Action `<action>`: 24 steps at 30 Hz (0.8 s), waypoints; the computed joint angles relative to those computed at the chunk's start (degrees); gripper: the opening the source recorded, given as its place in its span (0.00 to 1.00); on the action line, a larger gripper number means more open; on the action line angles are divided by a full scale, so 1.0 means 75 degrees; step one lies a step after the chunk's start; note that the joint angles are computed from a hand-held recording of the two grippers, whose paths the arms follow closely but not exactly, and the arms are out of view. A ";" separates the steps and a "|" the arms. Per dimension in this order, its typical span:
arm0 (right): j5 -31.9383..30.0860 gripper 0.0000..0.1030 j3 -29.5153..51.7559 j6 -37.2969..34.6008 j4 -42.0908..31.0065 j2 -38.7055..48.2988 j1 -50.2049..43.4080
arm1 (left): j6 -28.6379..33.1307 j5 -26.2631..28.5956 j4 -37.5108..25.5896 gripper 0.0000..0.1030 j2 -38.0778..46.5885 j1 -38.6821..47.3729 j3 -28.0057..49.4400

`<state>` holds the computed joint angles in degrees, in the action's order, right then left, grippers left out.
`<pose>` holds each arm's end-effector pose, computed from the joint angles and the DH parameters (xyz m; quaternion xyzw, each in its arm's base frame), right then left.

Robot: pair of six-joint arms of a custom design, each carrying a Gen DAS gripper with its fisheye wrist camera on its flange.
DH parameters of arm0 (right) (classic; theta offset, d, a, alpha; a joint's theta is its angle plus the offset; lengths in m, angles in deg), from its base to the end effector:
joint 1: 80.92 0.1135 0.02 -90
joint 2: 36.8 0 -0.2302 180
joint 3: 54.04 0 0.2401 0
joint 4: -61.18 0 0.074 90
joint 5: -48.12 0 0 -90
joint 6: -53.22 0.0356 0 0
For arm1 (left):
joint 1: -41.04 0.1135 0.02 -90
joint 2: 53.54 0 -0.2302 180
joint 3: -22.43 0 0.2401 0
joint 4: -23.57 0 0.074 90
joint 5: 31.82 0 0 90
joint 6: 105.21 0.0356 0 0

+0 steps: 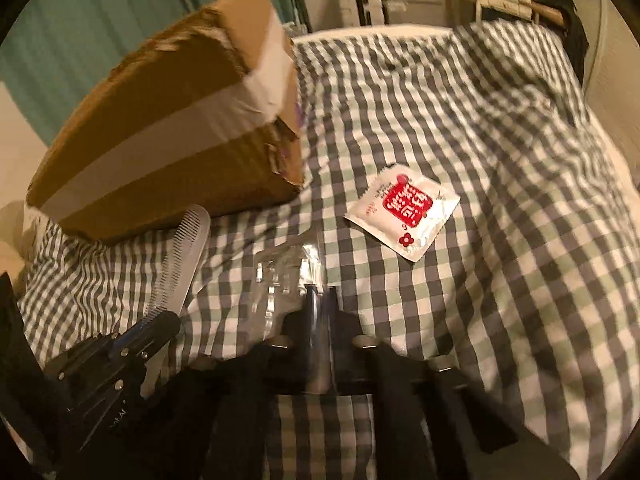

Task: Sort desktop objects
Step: 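Carry the white strip and blister tray with both tools over the box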

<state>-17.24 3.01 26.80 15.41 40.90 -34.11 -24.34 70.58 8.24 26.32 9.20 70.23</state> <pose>0.1738 0.1635 0.1563 0.1826 0.9398 0.0447 0.2854 0.2139 -0.1419 0.1326 0.2208 0.9004 -0.2207 0.3032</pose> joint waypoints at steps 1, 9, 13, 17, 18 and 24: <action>0.0141 0.01 0.0091 0.0098 -0.0133 0.0030 0.0194 | -0.0005 0.0033 -0.0031 0.04 -0.0129 0.0030 -0.0066; 0.0384 0.01 0.0510 0.0045 -0.0472 -0.0067 0.0528 | -0.0060 0.0137 -0.0697 0.04 -0.1247 0.0222 -0.0294; 0.0773 0.00 0.0807 0.0275 -0.1000 -0.0200 0.0981 | -0.0077 0.0146 -0.1042 0.04 -0.1770 0.0318 -0.0391; 0.1032 0.00 0.0977 0.0521 -0.1433 -0.0461 0.1328 | -0.0177 0.0108 -0.1349 0.04 -0.2318 0.0271 -0.0466; 0.1133 0.00 0.1044 0.0635 -0.1588 -0.0518 0.1441 | -0.0172 0.0108 -0.1466 0.04 -0.2467 0.0270 -0.0465; 0.1591 0.00 0.1537 0.0914 -0.2309 -0.0678 0.1933 | -0.0132 0.0272 -0.2181 0.04 -0.3421 0.0499 -0.0461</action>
